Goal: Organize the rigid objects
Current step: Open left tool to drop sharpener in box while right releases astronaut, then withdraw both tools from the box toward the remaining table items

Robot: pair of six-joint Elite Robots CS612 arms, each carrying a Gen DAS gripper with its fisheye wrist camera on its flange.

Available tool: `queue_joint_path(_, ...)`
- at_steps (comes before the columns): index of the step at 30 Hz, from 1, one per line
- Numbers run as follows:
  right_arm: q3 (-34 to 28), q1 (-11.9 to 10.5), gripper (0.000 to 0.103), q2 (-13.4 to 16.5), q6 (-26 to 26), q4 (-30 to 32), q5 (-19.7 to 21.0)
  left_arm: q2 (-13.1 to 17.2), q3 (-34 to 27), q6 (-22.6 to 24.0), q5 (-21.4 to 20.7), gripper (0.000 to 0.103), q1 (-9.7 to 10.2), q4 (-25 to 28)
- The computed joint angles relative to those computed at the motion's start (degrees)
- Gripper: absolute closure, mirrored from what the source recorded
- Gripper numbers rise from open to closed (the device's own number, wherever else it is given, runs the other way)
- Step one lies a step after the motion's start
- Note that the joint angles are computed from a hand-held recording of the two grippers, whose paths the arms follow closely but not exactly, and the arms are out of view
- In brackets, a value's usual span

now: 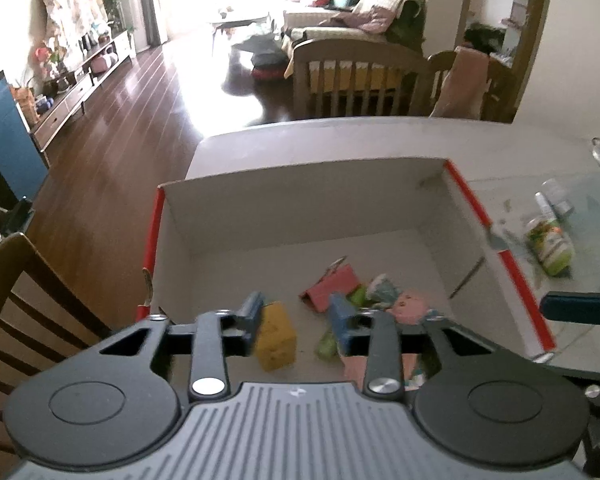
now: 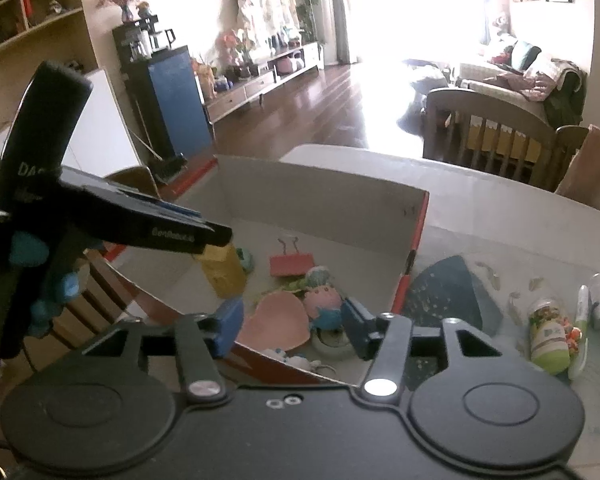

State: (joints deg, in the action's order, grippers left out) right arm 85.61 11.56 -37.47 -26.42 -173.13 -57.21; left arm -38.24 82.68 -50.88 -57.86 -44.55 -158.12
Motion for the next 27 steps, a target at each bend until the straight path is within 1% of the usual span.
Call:
queue_joint_path(1,0.2,-0.1,0.045,-0.1,0.1,-0.4,0.4,-0.2,0.4,0.1,0.7,0.04,-0.3,-0.9)
queue_joint_path(2,0.6,-0.3,0.044,-0.3,0.3,-0.9,0.9,-0.4,0.9,0.3,1.4,0.035,-0.61,-2.3)
queue_joint_path(3,1.0,-0.4,0.044,-0.5,0.6,-1.4,1.2,-0.6,1.2,0.6,1.8,0.035,-0.85,-3.4)
queue_joint_path(7,2.3,-1.1,0.037,-1.3,1.4,-3.3,3.0,-1.1,1.3,1.1,2.6,0.035,-1.69,-4.6)
queue_joint_path(9,3.0,-1.5,0.032,-1.7,1.7,-4.1,4.1,-1.2,1.3,1.4,3.2,0.035,-2.15,-5.1)
queue_joint_path(11,3.7,-1.9,0.022,-2.0,2.3,-5.2,4.8,-1.3,1.3,1.6,3.4,0.035,-2.56,-5.6)
queue_joint_path(12,4.2,-2.1,0.02,-2.2,2.7,-5.9,5.1,-1.2,1.1,1.6,3.5,0.035,-2.77,-5.8)
queue_joint_path(13,4.5,-2.4,0.018,-2.3,3.0,-6.4,5.4,-1.2,0.9,1.8,3.6,0.034,-2.97,-6.1)
queue_joint_path(14,4.8,-2.6,0.015,-2.5,3.3,-7.0,5.6,-1.1,0.7,2.1,3.6,0.03,-3.14,-6.3)
queue_joint_path(16,5.3,-3.1,0.012,-2.7,3.9,-7.6,6.1,-0.8,0.2,2.5,3.9,0.025,-3.52,-6.6)
queue_joint_path(20,6.1,-4.3,0.008,-3.2,5.1,-9.2,6.9,-0.2,-1.2,2.2,3.9,0.023,-4.1,-6.6)
queue_joint_path(24,6.5,-5.6,0.008,-3.3,5.7,-10.1,6.8,0.8,-3.2,2.6,3.7,0.02,-4.52,-6.4)
queue_joint_path(27,6.6,-6.7,0.008,-3.2,6.2,-10.8,6.4,2.0,-5.6,3.1,4.0,0.017,-4.83,-5.0)
